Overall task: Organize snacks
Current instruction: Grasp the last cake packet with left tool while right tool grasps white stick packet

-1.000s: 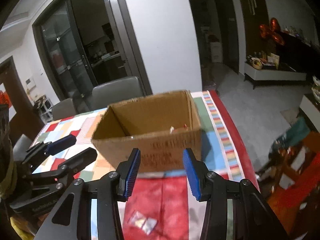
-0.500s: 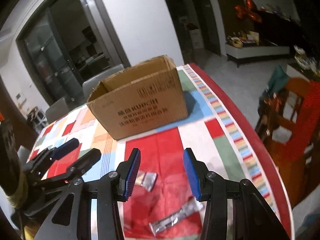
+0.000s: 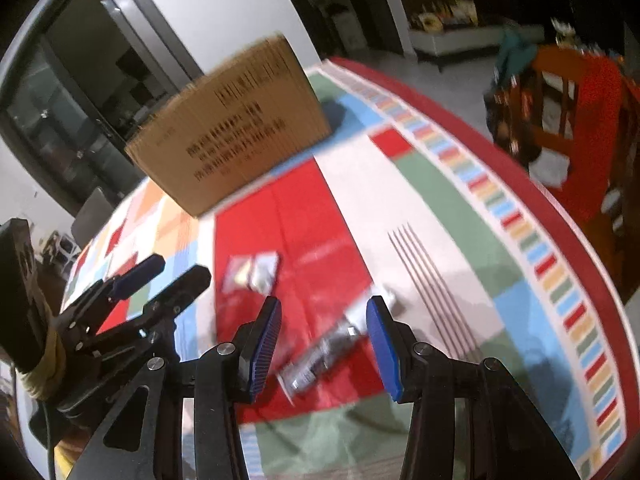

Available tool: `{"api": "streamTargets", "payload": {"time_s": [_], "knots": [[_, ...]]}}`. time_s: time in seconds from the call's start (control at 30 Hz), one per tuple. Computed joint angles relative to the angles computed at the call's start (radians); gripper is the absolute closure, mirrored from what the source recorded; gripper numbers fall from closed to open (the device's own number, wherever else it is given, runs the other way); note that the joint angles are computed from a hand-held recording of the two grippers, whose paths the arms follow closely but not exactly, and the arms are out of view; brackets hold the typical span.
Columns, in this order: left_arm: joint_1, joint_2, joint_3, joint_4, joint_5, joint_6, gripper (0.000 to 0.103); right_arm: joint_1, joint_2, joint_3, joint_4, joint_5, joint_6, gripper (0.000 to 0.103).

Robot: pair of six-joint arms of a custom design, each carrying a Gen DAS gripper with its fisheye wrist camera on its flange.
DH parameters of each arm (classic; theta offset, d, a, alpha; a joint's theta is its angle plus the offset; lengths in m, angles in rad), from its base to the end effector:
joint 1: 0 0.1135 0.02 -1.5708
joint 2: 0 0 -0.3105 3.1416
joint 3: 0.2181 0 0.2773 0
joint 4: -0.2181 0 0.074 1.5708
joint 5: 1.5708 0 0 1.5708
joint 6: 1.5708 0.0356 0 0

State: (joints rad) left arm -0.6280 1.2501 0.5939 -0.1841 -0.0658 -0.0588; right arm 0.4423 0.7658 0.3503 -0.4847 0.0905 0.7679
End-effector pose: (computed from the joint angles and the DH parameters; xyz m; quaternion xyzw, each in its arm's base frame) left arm 0.2007 -0.1428 0.2090 0.2508 0.8993 -0.0913 0.3465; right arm 0.1244 0.0554 0.1886 0.1676 0.9285 0.1519 0.2946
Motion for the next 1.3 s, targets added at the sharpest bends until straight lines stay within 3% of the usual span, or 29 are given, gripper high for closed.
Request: {"api": "streamTargets", "payload": {"time_s": [0.27, 0.73, 0.9, 1.13, 1.17, 1.3], "knots": [[-0.003, 0.108, 0.001, 0.043, 0.002, 0.003, 0.039, -0.026, 0.098, -0.059, 0.096, -0.101, 0.008, 0.057], [0.012, 0.284, 0.039, 0.109, -0.006, -0.080, 0.038, -0.005, 0.279, -0.038, 0.219, -0.022, -0.051, 0.058], [0.006, 0.292, 0.035, 0.135, -0.029, -0.100, 0.038, -0.005, 0.338, -0.025, 0.266, 0.007, -0.096, 0.066], [-0.008, 0.266, 0.001, 0.177, -0.037, -0.118, 0.058, -0.007, 0.354, -0.041, 0.328, 0.008, -0.155, 0.078], [-0.008, 0.262, -0.001, 0.176, -0.038, -0.120, 0.065, -0.012, 0.352, -0.043, 0.334, -0.001, -0.162, 0.079], [0.003, 0.236, -0.006, 0.152, -0.009, -0.141, 0.071, -0.025, 0.341, -0.049, 0.340, -0.019, -0.178, 0.080]]}}
